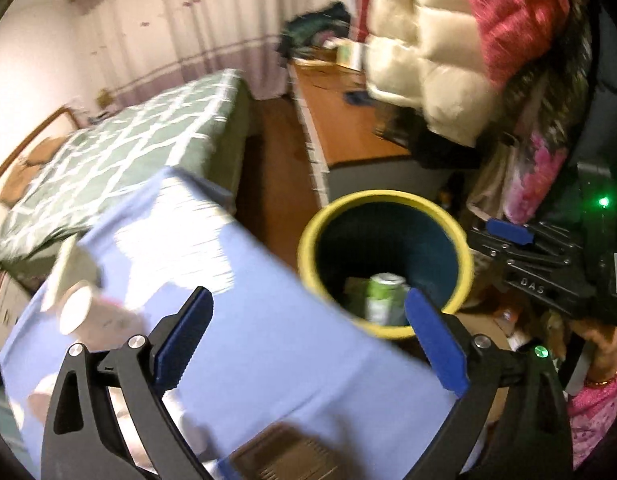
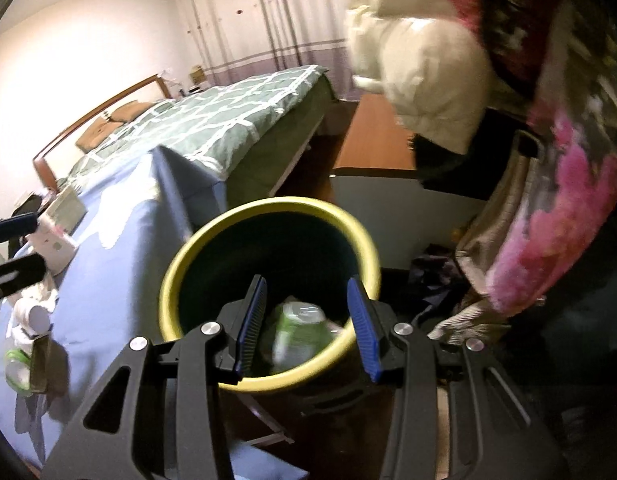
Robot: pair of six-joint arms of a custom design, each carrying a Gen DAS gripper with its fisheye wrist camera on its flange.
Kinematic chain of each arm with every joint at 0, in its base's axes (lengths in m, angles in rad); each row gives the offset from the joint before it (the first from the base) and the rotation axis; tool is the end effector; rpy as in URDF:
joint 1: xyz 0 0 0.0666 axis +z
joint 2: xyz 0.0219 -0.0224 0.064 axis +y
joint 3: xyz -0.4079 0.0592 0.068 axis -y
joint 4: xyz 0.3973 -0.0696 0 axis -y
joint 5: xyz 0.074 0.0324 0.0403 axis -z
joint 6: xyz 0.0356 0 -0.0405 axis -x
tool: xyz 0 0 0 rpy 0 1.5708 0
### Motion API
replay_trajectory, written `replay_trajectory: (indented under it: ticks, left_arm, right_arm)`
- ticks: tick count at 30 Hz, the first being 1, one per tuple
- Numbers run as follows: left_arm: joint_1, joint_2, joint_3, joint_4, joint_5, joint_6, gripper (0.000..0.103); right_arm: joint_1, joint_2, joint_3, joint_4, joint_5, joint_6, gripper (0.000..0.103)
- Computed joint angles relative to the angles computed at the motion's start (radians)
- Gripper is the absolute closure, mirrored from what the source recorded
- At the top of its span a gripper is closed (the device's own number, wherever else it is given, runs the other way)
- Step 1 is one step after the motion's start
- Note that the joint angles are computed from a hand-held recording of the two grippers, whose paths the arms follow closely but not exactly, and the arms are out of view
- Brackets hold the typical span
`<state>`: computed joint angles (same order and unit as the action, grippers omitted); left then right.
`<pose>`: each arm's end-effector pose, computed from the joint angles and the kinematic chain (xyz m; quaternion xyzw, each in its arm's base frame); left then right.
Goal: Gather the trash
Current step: 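Grasp the white tissue on the table with the right gripper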
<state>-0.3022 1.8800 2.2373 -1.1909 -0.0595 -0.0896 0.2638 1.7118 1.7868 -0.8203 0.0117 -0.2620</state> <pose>0.6273 -0.1937 0.5562 0.1710 0.9167 -0.0106 0.3611 0.6018 0.1617 0.4802 0.0015 0.9160 0.0991 0.3887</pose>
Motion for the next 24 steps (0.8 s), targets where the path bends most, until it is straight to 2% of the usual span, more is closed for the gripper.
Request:
replay_trajectory:
  ticks: [5,12,16,20,24]
  left_arm:
    - [0.087,-0.179,-0.247,0.144,-0.026,0.054,0.006]
    - [0.29,-0.404,-0.555,0.302,-0.075,0.136,0.005]
    - [0.415,-0.457,-0.654,0.345,-0.088,0.162,0.005]
    - [0.517,-0.466,-0.722,0.397,-0.119,0.18,0.005]
    - [0.576,-0.453,-0.758,0.43,-0.122,0.194,0.005]
  right_arm:
    - [0.071,0.028,0.066,-0.032,-0.003,0.031,0.062]
    - [0.185,0.11,0.219,-0.108,-0.018,0.088,0.062]
    - [0.25,0.18,0.336,-0.166,-0.057,0.115,0.062]
    - [0.303,0.239,0.442,-0.218,-0.088,0.143,0.062]
    - [0.348,0.296,0.545,-0.286,-0.146,0.195,0.062]
